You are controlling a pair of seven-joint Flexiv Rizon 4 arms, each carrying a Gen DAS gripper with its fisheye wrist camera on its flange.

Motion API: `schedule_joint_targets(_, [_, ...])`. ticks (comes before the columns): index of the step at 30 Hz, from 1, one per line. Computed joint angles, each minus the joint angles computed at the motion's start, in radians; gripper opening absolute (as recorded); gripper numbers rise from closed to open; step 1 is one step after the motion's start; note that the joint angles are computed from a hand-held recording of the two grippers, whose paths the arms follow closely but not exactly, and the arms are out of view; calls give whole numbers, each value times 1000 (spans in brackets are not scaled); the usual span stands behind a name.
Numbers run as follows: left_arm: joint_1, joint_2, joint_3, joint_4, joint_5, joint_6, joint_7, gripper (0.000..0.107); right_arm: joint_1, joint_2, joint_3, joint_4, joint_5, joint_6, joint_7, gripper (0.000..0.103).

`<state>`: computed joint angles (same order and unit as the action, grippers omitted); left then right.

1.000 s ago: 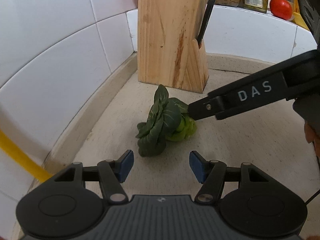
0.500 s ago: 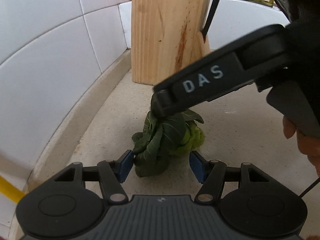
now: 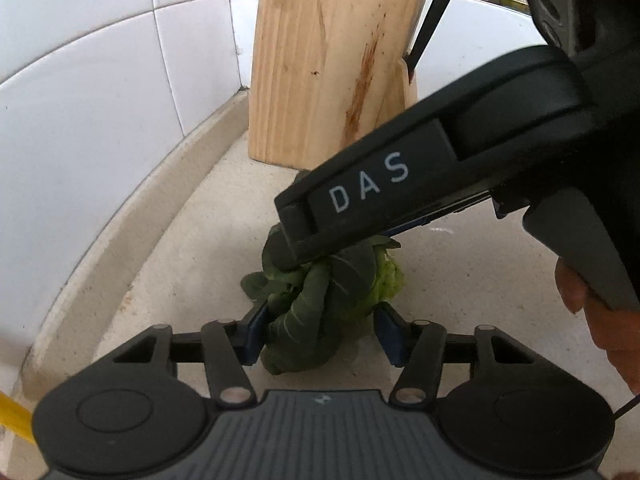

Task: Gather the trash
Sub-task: 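Close the left tool on the bok choy stem and lift it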

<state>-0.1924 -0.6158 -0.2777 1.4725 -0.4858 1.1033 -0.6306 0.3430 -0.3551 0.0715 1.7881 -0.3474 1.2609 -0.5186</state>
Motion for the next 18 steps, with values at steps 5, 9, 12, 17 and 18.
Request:
schedule_joint_targets(5, [35,35,-29,56,-40,3,47,46,-10,19,16,22,30,18,-2,58])
schedule_joint_targets(9, [53,76,-43,107,-89,-4,94,46,-2,62,15,65,18,30,14,58])
schedule_joint_targets(12, [62,118,-40,154,-127,-23,125,46,9,92,14,91,-1,23,47,58])
schedule_joint_targets(17, [64,189,-17,239,-192,-58,174,46,10,157,41,154,-7,10,100,58])
schedule_joint_targets(18, [63,205,-11,262,-206,-63,186,46,10,169,50,166,-5,3,106,58])
